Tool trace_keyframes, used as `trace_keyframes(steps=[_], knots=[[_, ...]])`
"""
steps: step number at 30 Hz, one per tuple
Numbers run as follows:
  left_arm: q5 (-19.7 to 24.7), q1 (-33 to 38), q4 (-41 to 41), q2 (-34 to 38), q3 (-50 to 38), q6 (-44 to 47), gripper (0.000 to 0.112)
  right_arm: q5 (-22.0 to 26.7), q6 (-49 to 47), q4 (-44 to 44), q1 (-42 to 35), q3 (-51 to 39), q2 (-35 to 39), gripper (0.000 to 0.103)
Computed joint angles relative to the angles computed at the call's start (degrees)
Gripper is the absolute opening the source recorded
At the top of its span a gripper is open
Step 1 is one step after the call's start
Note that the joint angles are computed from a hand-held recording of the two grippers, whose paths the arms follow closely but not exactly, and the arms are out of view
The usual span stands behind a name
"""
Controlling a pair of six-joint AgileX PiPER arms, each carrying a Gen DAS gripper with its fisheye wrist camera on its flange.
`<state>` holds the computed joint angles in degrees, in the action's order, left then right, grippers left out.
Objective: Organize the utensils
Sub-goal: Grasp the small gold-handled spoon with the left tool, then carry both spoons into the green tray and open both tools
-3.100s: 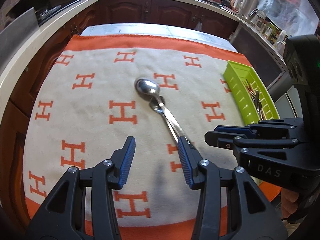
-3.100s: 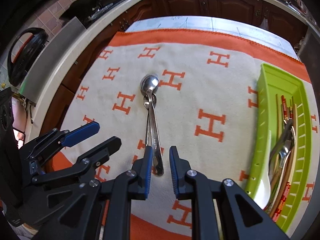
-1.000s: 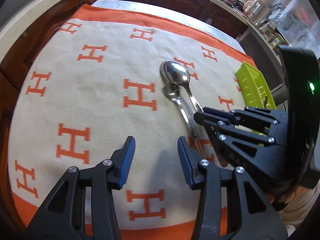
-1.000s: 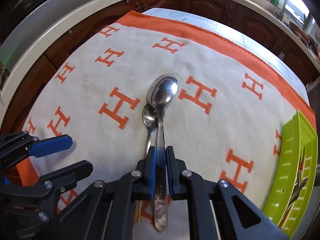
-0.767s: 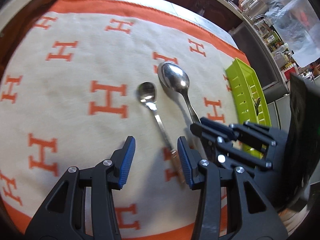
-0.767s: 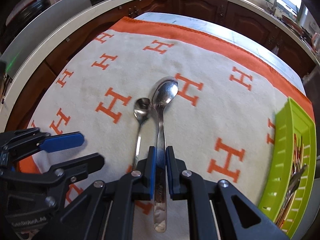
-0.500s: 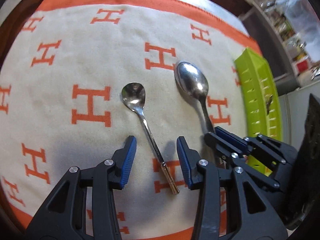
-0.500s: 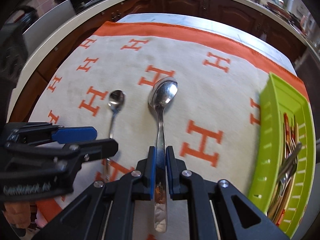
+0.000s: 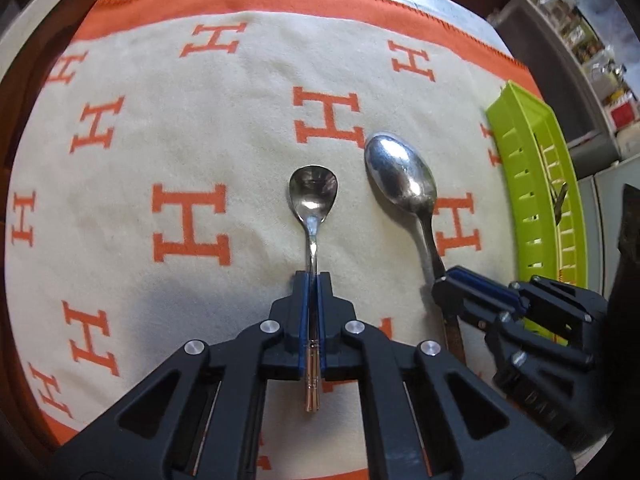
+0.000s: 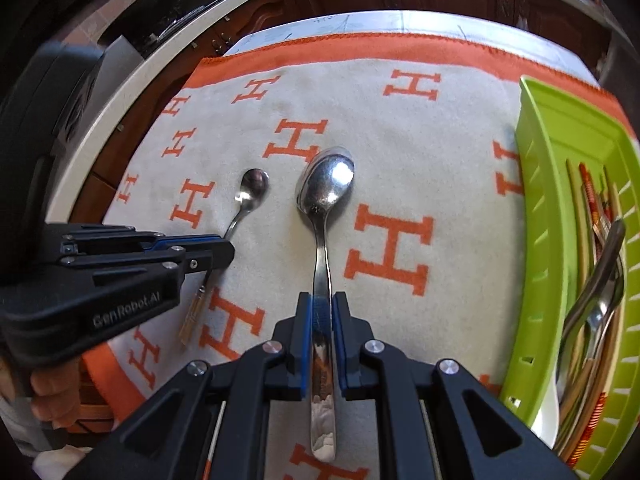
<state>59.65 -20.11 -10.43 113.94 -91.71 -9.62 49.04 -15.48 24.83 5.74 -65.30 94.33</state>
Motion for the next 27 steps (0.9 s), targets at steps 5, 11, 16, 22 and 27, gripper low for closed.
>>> trace_keyframes(steps=[5,11,16,22,27], knots=[[-1.5,0.9,-2.8,-1.8,3.2,1.3,0.001,4.3,-2.8,6.8,-4.1,-2.9,2.6,0.011],[-2.7,1.6,-4.6,-3.2,6.0,3.1,0.001,5.7,-3.4,9.4,-5.0,-7.5,6.4,0.011],[-2.7,2.8,-7.5,-3.0,6.3,5.2,0.002,5.8,-3.4,8.3,-3.7,-10.2,9.1,0.011],[-3.5,4.0,-10.5,-2.9,7.0,6.9,0.002,3.7,-8.3,10.3,-3.2,-10.1,9.8,0.010],[-5.4,4.1,-11.2,-4.5,8.8,7.4,0.002,0.6,-5.8,7.1,-1.2,-8.7,8.1,0.008]])
